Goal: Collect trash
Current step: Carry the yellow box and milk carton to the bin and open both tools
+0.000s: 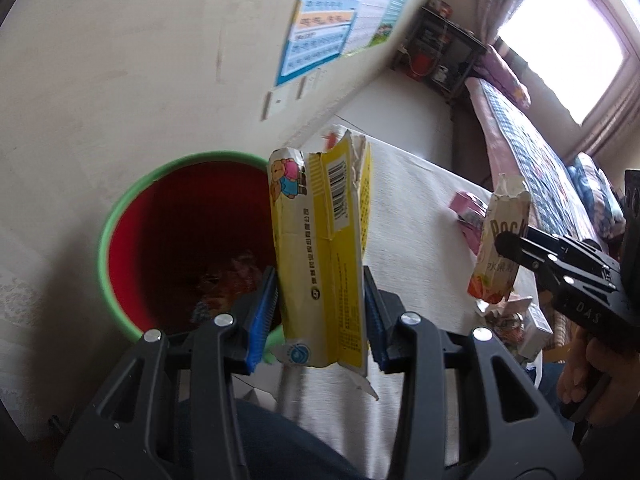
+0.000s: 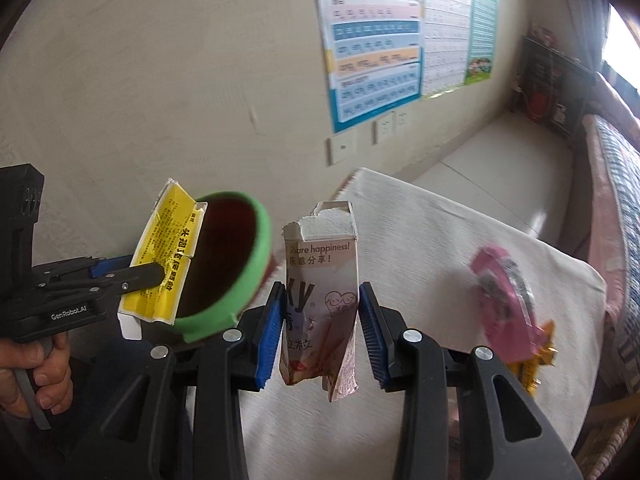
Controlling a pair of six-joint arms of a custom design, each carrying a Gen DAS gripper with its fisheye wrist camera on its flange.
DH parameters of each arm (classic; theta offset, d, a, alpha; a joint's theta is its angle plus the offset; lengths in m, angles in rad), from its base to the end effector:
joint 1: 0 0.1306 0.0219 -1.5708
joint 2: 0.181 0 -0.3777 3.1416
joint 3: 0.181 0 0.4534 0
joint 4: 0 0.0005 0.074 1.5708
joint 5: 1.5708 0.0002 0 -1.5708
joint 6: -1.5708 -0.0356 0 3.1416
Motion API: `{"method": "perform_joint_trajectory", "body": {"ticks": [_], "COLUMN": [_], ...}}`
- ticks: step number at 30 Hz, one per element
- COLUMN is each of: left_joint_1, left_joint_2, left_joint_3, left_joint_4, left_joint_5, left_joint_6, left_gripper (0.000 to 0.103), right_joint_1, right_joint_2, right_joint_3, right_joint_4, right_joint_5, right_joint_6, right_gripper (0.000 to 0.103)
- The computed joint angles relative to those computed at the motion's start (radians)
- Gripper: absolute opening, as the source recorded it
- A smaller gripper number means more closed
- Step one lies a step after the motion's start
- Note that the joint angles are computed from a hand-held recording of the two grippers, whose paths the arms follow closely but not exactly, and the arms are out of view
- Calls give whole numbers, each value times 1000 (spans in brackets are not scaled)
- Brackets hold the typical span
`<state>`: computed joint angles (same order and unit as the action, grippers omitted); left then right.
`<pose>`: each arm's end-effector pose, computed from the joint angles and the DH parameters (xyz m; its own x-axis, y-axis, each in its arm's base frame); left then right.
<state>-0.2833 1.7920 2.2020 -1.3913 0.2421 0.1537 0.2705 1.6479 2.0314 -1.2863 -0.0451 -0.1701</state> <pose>0.6175 -0.1892 0.5685 -0.8498 0.0926 -0.5189 0.2725 0.9199 -0.2821 0.5841 0.1631 0.5793 -0.7953 -0.0450 -0.6045 -0.1615 0.9769 0.1397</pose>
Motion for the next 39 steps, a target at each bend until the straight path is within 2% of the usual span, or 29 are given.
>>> {"method": "perform_joint_trajectory", "body": {"ticks": [9, 19, 22, 33, 36, 37, 38, 39], "left_joint_1": [68, 127, 141, 186, 194, 196, 197, 200], "left_joint_2": [-1, -18, -15, 11, 11, 9, 6, -1], "left_joint_3": [1, -41, -42, -20, -24, -28, -32, -44], "left_joint_4": [5, 35, 32, 45, 57, 63, 69, 81], "left_joint_5": [3, 37, 45, 94, 121, 128, 133, 138], "left_joint_6": [19, 38, 34, 47, 57, 62, 69, 79], "left_gripper": [39, 39, 39, 41, 44, 47, 51, 59], "right_joint_1": [60, 110, 119, 143, 139, 139, 139, 139], "right_joint_2": [124, 298, 326, 522, 560, 561, 554, 553], "right_joint_3": [146, 372, 401, 679, 738, 738, 722, 719], "right_joint_4": [-10, -70, -75, -186, -216, -216, -209, -207], "right_joint_5": [-51, -88, -95, -112, -124, -126, -122, -120], "right_joint_6": [7, 24, 22, 26, 22, 21, 20, 18], "right_gripper": [37, 37, 37, 38, 44, 46, 55, 59]}}
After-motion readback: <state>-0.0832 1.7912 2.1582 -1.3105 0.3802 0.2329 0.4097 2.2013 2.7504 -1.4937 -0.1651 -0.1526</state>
